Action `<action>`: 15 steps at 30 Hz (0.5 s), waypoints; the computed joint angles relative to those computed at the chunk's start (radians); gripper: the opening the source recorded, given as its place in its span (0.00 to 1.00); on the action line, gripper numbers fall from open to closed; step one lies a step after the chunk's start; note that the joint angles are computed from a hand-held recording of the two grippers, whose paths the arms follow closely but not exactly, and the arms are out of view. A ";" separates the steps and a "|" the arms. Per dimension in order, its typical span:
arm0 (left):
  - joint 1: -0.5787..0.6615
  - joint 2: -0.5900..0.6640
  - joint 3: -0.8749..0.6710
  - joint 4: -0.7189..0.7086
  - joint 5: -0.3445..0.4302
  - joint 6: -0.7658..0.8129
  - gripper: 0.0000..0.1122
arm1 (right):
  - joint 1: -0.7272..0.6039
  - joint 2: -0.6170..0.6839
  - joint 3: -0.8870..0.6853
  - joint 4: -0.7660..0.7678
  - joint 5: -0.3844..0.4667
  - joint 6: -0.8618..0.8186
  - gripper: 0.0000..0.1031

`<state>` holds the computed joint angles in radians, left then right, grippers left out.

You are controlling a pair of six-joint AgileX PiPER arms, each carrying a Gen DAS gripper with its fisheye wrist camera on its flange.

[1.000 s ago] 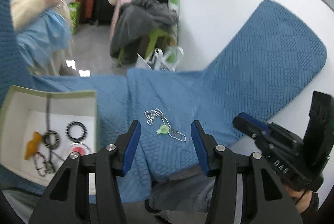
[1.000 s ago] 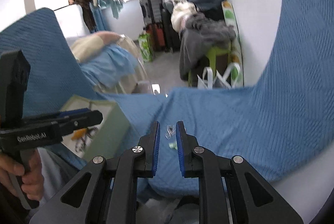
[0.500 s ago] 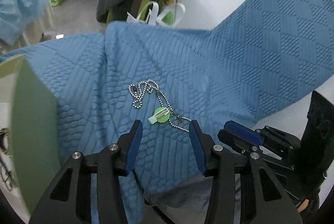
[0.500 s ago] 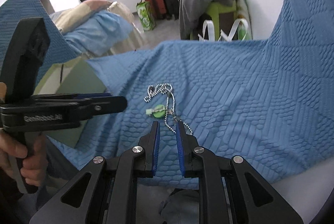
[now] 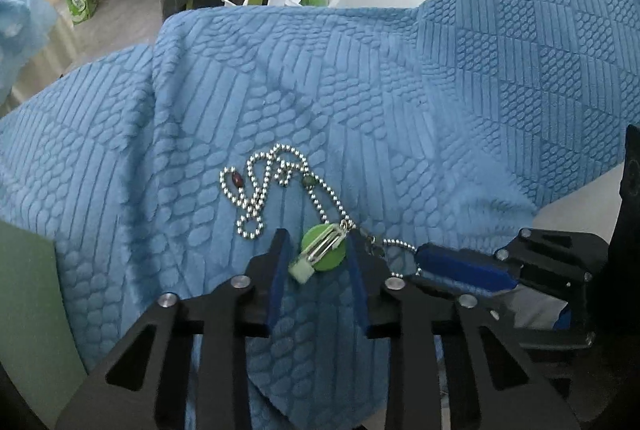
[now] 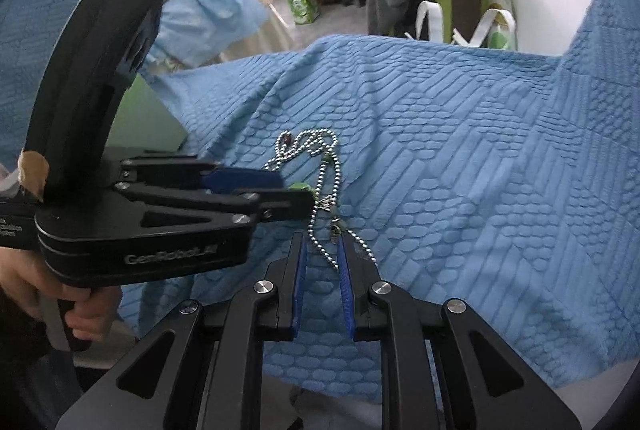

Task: Organize jewelry
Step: 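Grasp the green tag with the left tool while the right tool grips the ball chain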

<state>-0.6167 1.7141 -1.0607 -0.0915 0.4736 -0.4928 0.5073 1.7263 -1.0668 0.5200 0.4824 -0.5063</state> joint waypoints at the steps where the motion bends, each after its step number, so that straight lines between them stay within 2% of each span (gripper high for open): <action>1: 0.000 0.002 0.000 0.000 -0.004 0.002 0.15 | 0.003 0.009 -0.006 -0.009 0.003 0.002 0.14; 4: 0.002 0.006 0.001 0.007 -0.011 0.000 0.13 | 0.030 0.023 -0.014 -0.087 -0.010 0.055 0.14; 7: 0.013 -0.008 0.018 -0.001 -0.025 -0.006 0.11 | 0.050 0.022 -0.012 -0.095 -0.042 0.045 0.22; 11: 0.040 -0.038 0.040 -0.017 -0.022 -0.007 0.11 | 0.067 0.046 -0.037 -0.135 -0.065 0.054 0.23; 13: 0.053 -0.058 0.063 -0.025 -0.025 -0.019 0.11 | 0.071 0.073 -0.062 -0.157 -0.048 0.069 0.23; 15: 0.074 -0.084 0.092 -0.065 -0.030 0.000 0.11 | 0.087 0.086 -0.067 -0.252 -0.070 0.145 0.23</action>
